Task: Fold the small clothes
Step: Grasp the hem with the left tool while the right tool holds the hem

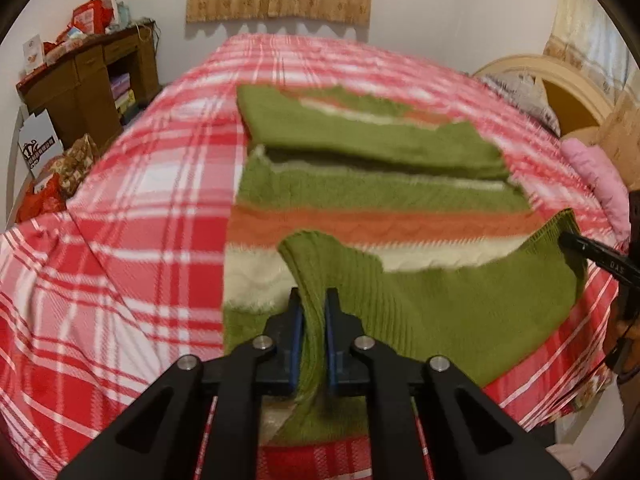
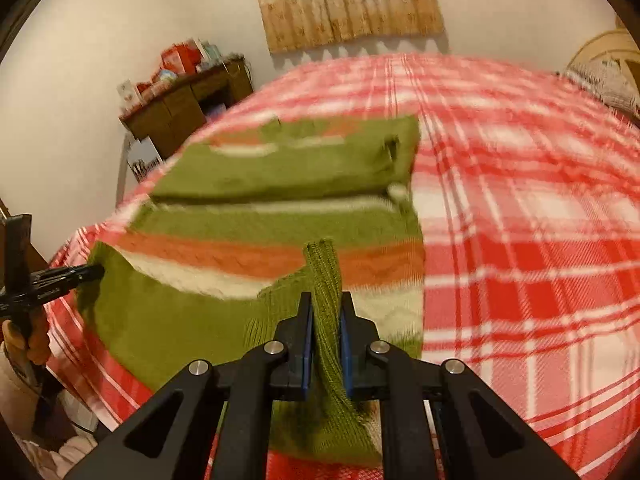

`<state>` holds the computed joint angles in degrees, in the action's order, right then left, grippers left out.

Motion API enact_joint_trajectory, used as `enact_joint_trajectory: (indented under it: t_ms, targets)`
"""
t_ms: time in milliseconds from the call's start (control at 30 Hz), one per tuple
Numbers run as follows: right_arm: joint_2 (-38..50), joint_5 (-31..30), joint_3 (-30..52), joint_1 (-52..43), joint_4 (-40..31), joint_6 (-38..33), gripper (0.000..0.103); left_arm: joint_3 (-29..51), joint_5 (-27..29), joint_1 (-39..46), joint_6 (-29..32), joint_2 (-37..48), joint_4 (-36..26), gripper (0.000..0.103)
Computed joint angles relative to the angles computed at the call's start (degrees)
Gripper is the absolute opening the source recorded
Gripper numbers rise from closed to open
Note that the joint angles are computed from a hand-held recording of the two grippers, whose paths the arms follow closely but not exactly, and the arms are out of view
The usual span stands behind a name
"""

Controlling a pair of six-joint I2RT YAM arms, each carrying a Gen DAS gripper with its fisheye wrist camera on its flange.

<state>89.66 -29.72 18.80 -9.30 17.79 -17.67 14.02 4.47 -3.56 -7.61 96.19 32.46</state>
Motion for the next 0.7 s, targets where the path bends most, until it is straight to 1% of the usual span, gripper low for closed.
enact_joint_trajectory:
  t_ms: [33,100,167,233,267,333,367,400,433,467,500,533,567,633,700]
  targets:
    - [-1.80,-1.01,0.27,-0.27,-1.25,0.43,0.011,0.22,0.01,0.30,0.04,-2.54,-1.61,0.009]
    - [-4.33,-1.39,1.03,0.02,-2.96,1.13,0.011,1.37,-1.93,-0.04,0.07,-4.63,-3.81,0.008]
    - [-5.11,-0.57,1.74,1.35,-3.13,1.71,0.011,2.63,-2.37,0.42,0.24,-5.64,-5.12,0.008]
    - [-4.68,1.08,2.31,3.30,-2.57,2.15,0.011,2.97,-2.58,1.02,0.58,-5.74,-4.80,0.008]
    - [-4.44,2.04,2.49,4.17,-2.55,2.29,0.011,3.73,-2.32,1.46,1.39,-5.18,-5.54,0.008]
    - [-3.07,4.71,2.31,5.84,-1.35,2.27,0.011,4.99,1.45,3.12,2.50,-4.26,-7.65,0.008]
    - [-2.37,5.36,2.20,6.10,-0.85,2.06,0.011,5.15,4.37,4.73,3.07,-3.61,-8.40,0.011]
    - [-1.72,5.64,1.96,5.98,-0.46,1.63,0.011,5.07,5.39,5.15,3.23,-3.47,-9.02,0.013]
    - [-0.74,5.52,1.94,5.66,-0.17,1.45,0.011,4.79,6.67,6.03,4.02,-2.74,-9.10,0.022]
    - [-0.08,5.15,1.97,5.10,-0.19,1.36,0.011,4.02,6.46,5.92,4.16,-2.45,-8.33,0.037]
    - [0.70,4.87,1.96,4.55,0.14,1.14,0.011,3.18,5.58,5.44,4.20,-1.81,-6.92,0.044]
    - [1.36,4.84,1.94,4.02,0.36,0.93,0.011,2.24,4.56,4.78,4.40,-0.75,-4.91,0.056]
    - [2.09,4.56,2.12,3.32,0.30,0.68,0.011,1.71,3.22,3.79,4.46,0.58,-3.21,0.058]
    - [3.01,3.96,2.39,2.54,0.16,0.70,0.011,2.33,1.74,2.40,4.07,2.90,-2.56,0.058]
    - [3.58,3.38,2.55,2.00,0.07,0.81,0.011,2.95,2.21,2.18,3.19,4.86,-2.16,0.058]
